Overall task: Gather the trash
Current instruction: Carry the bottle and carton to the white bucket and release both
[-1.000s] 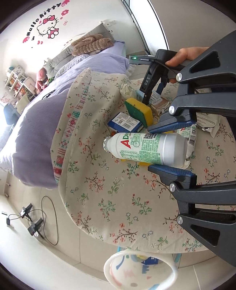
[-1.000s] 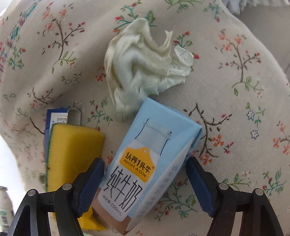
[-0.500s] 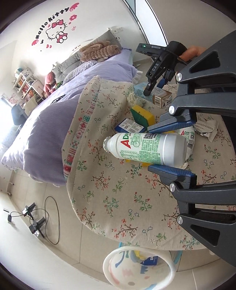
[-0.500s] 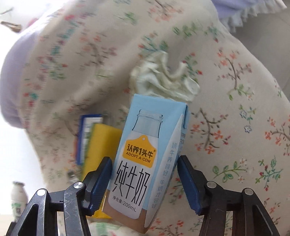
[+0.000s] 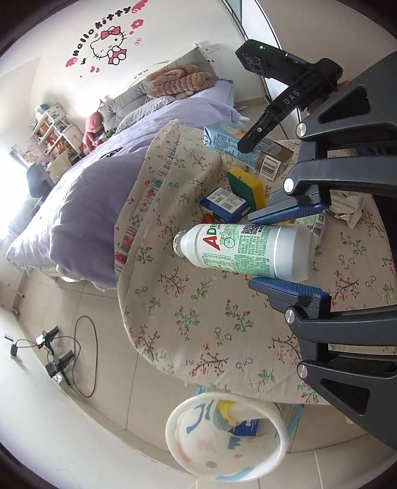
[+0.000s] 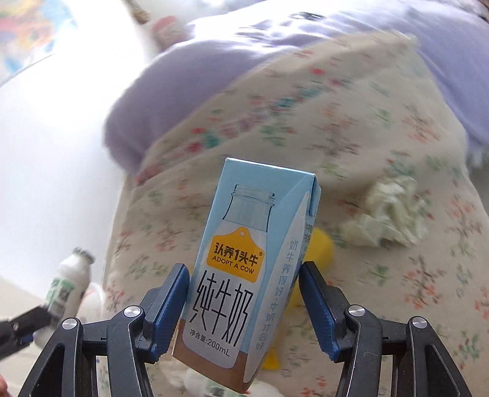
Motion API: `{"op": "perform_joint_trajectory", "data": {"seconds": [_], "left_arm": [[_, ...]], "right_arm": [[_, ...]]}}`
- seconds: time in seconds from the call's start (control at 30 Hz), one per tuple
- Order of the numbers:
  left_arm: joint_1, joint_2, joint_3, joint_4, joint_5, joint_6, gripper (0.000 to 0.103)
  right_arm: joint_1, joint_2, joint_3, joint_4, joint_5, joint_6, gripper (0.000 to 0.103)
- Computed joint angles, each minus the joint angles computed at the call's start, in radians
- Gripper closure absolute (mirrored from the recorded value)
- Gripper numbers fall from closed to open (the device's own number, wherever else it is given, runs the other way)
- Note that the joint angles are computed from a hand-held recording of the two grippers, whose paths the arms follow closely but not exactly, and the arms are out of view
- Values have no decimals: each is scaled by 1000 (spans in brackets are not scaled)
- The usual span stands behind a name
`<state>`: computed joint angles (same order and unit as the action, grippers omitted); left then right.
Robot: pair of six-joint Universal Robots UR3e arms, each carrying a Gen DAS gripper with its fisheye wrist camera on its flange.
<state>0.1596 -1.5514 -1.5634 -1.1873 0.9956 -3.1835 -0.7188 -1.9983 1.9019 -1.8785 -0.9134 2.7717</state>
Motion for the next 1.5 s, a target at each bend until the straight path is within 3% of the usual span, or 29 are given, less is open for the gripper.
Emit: {"op": "perform_joint_trajectory", "data": {"seconds": [0.23,0.43,0.77,0.97,1.2,1.3,1.5], "left_arm": [[92,38,5,-83,2,48,65],[176,40,3,-146,63,84,65],[331,9,-10,-197,103,135,65],[403,-21,-3,-222,120,173,65],[477,-123,-8,-180,109,128,64],[522,-110,-25,-175,96,79,58],[578,-34,-42,-168,52,80,58]], "right_arm": [[167,17,50,-155,22,35,39],[308,81,48,-267,21,96,39],[568,340,-59,-386,104,109,39],[705,491,-134,-477,35,171,39],[853,729,-323,-549,-29,274,38],[924,847,-442,-562,-66,333,38],[1044,1068,-745,-475,-163,388,38]]}}
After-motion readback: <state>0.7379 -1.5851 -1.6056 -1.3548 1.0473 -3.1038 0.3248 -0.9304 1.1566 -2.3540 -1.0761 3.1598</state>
